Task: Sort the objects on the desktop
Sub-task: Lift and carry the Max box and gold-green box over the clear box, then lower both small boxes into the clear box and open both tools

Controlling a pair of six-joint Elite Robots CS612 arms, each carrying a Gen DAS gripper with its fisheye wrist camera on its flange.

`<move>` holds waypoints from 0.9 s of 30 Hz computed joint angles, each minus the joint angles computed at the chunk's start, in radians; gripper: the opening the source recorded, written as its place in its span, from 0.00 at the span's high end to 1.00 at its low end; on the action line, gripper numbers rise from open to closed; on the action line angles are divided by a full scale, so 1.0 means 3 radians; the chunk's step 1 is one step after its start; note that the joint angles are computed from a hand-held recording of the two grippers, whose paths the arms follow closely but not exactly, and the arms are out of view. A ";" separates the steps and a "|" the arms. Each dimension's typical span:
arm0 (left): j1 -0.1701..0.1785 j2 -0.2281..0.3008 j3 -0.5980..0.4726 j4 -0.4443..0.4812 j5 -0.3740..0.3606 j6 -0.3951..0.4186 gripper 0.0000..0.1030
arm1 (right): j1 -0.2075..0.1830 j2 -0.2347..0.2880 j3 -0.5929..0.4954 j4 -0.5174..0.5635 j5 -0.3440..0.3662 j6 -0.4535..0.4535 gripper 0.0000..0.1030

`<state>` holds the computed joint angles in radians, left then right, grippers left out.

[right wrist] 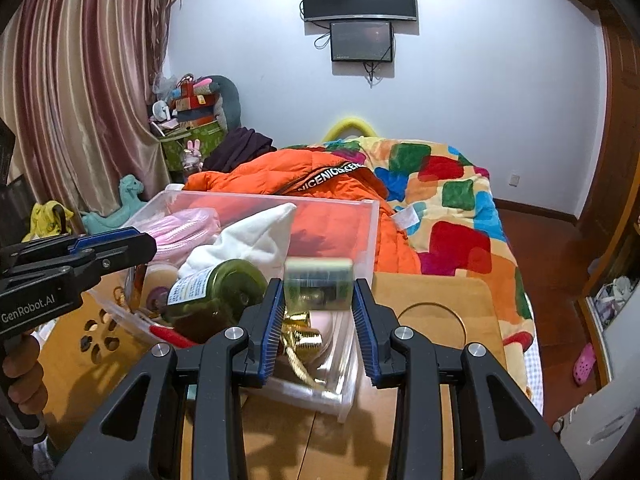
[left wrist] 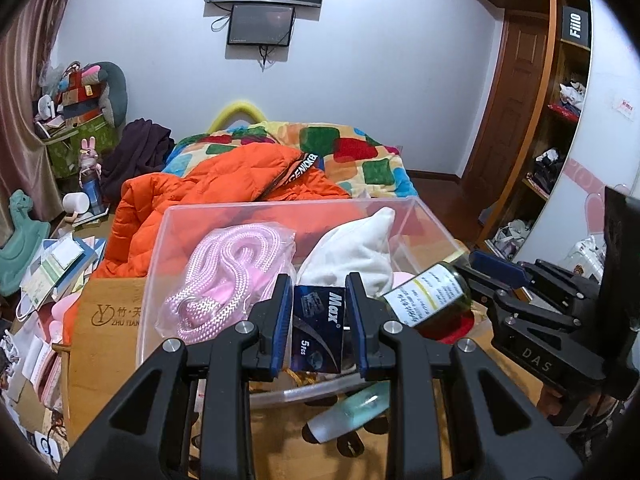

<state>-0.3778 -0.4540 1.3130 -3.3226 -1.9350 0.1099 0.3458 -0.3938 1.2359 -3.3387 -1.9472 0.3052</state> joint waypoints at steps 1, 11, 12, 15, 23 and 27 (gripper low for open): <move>-0.0005 0.0008 -0.0013 0.0019 0.0021 0.0011 0.74 | -0.0001 0.0004 -0.0014 0.0014 0.0010 -0.0017 0.70; -0.0035 0.0014 -0.0013 0.0031 0.0122 0.0125 0.69 | 0.0016 0.0035 -0.0079 0.0037 -0.0063 -0.0143 0.70; -0.0034 0.0010 -0.0007 0.0024 0.0125 0.0126 0.62 | 0.0021 0.0030 -0.0070 0.0025 -0.0086 -0.0153 0.70; -0.0036 -0.0010 0.0042 -0.0076 0.0140 0.0126 0.53 | 0.0036 0.0011 -0.0029 -0.0015 -0.0157 -0.0160 0.67; -0.0017 -0.0093 0.0206 -0.0390 0.0157 0.0135 0.32 | 0.0058 -0.0078 0.0151 -0.0136 -0.0193 -0.0042 0.62; 0.0015 -0.0130 0.0280 -0.0507 0.0107 0.0097 0.24 | 0.0090 -0.0115 0.0229 -0.0201 -0.0211 0.0008 0.55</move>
<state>-0.3733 -0.4929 1.3970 -3.4747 -1.9029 0.1389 0.3727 -0.4282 1.3047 -3.3991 -2.0106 0.3075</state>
